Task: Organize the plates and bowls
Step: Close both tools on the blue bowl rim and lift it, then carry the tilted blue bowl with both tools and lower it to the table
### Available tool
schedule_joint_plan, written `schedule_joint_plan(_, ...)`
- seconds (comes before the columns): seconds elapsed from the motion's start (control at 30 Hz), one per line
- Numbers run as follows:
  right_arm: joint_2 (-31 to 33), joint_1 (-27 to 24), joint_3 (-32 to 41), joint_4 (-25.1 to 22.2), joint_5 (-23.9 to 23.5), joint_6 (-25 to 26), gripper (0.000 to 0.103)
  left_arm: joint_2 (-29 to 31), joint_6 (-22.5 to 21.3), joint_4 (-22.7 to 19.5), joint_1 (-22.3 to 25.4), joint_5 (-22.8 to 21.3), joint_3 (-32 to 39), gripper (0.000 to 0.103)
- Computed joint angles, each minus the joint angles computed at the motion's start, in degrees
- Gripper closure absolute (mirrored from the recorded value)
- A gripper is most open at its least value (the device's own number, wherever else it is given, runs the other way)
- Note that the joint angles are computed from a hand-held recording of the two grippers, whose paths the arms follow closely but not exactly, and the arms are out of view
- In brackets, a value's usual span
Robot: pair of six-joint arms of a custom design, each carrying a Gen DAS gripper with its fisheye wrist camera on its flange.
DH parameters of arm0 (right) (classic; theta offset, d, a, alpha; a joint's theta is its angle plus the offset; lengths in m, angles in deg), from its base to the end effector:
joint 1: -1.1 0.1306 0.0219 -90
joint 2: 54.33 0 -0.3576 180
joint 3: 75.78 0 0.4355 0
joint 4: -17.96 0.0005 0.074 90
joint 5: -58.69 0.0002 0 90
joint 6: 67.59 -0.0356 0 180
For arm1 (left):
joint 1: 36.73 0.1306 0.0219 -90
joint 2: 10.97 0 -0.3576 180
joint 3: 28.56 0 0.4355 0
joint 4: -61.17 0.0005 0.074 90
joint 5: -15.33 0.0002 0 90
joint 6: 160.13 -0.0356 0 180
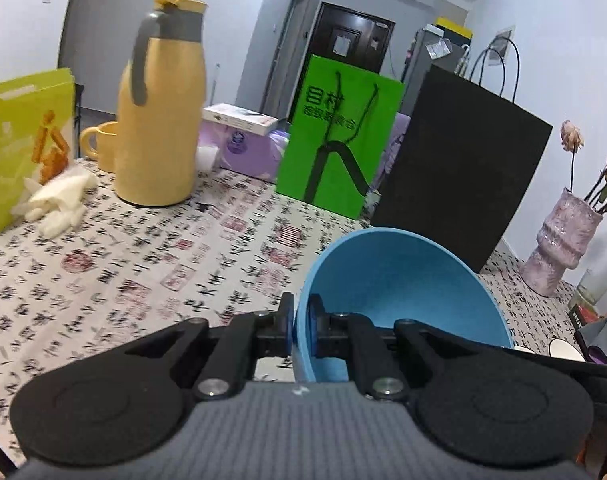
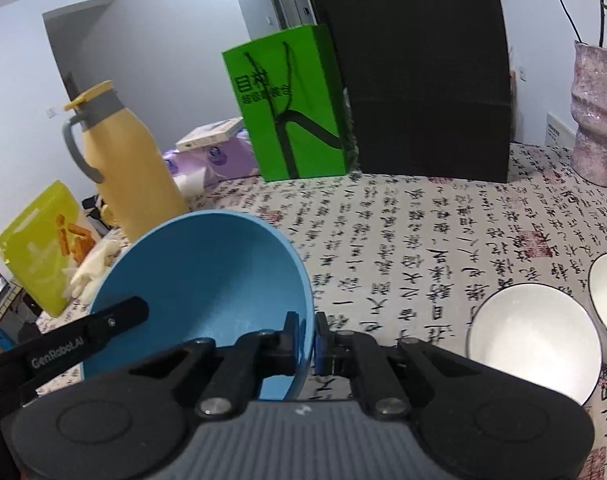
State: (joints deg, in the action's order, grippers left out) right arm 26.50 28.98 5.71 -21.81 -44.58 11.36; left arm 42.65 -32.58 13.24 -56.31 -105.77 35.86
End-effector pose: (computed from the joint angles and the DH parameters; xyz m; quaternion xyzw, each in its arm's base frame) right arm 0.4247 0.2334 0.4200 -0.1804 0.8800 0.2406 0.3676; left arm 0.3082 -0.0906 0.4369 -0.2526 0.8334 0.0058 0.4915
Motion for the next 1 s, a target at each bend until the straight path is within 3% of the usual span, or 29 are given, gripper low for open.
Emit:
schedule_joint_plan(0.63, -6.0, 8.4, -3.3, -0.2, 2.0, -3.6, 0.096, -13.8, 3.9, -11.3, 0.4, -4.2, -3.2, 0.095)
schedule_joint_plan(1.0, -7.2, 13.6, -3.9, -0.2, 3.7, -5.1, 0.096, -20.9, 4.1, -16.2, 3.3, -4.0, -5.0, 0.095)
